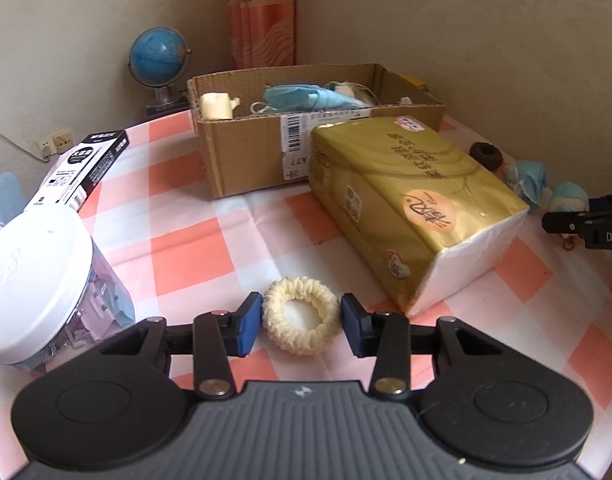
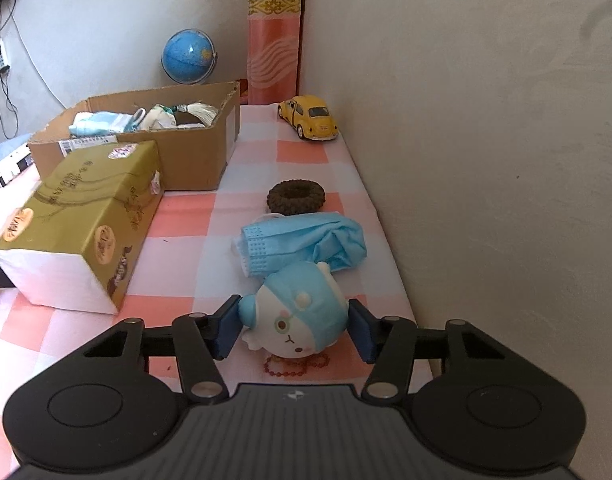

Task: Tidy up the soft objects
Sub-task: 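Grasp the blue-white plush toy with the right gripper while the left lifts the scrunchie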

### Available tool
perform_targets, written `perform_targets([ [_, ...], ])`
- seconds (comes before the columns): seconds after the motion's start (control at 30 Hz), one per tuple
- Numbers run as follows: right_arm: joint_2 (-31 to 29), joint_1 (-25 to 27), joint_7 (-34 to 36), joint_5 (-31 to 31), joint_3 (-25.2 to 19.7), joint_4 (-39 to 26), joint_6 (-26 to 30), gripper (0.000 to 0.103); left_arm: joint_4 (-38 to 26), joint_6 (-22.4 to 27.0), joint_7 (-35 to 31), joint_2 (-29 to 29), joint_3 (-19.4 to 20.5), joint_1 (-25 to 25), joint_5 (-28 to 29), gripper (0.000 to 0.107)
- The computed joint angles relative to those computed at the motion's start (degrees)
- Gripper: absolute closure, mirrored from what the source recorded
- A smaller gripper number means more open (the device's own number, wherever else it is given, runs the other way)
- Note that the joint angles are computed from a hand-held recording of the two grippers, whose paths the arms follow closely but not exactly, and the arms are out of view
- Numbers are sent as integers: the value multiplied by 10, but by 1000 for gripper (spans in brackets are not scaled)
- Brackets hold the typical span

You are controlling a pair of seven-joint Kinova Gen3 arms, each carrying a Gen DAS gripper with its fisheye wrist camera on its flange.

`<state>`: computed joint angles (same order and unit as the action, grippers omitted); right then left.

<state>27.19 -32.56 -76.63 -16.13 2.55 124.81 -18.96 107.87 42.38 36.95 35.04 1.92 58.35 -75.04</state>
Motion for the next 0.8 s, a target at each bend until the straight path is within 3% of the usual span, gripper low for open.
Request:
perform_targets([
  [0.2, -40, 42, -8, 59, -41, 0, 32, 42, 23, -16, 12, -23, 5, 0, -20, 71],
  [0.43, -77, 112, -36, 159, -122, -43, 85, 42, 52, 16, 44, -54, 34, 9, -52, 71],
  [0.6, -63, 131, -44, 213, -163, -111, 133, 42, 68, 45, 72, -67, 58, 9, -66, 71],
  [0.8, -12, 185, -28, 227, -262, -235, 225, 42, 79, 67, 100, -70, 79, 9, -70, 71],
])
